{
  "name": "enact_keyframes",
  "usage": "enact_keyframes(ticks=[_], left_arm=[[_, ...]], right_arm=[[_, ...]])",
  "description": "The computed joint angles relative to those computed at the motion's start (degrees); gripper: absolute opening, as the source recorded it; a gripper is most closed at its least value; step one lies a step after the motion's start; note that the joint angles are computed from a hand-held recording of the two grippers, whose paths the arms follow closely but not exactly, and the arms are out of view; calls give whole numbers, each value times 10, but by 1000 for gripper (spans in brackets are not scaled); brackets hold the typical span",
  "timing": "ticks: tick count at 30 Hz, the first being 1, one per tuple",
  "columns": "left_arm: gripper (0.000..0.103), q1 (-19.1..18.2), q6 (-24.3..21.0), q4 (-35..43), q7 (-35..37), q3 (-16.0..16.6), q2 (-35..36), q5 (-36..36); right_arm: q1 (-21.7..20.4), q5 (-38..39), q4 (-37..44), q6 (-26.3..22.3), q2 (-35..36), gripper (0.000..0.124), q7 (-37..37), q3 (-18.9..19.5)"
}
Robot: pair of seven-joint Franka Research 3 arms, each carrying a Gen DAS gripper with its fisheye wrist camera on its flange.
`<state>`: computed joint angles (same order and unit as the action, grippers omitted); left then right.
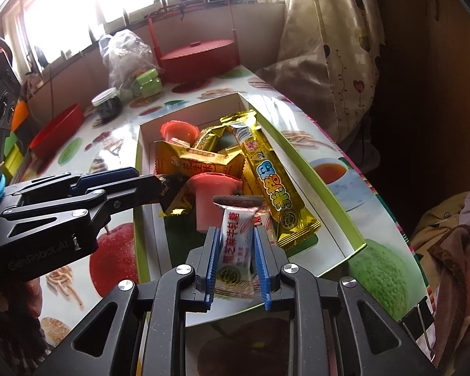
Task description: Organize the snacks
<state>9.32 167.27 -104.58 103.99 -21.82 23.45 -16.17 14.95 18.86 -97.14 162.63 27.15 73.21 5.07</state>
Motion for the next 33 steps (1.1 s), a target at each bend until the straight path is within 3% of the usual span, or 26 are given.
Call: enact_keyframes(ticks=[4, 11, 18, 28, 33], left_arm=[[41, 5, 3, -7, 2, -8, -4, -7], [41, 33, 4, -25, 57, -49, -17, -63], [41, 29, -7, -35, 108, -57, -29, -118], [43, -11, 31, -80, 100, -18, -69, -135], [44, -40, 64, -124, 46, 16, -100, -90]], right_arm=[[4, -1, -6, 4, -4, 31, 1, -2], [5, -2, -22, 17, -15, 33, 8, -4], [1, 4, -45, 32, -30, 34, 10, -2], [-7, 22, -81, 56, -53, 35, -3, 7], [-11, 36, -107, 76, -70, 43, -17, 17]])
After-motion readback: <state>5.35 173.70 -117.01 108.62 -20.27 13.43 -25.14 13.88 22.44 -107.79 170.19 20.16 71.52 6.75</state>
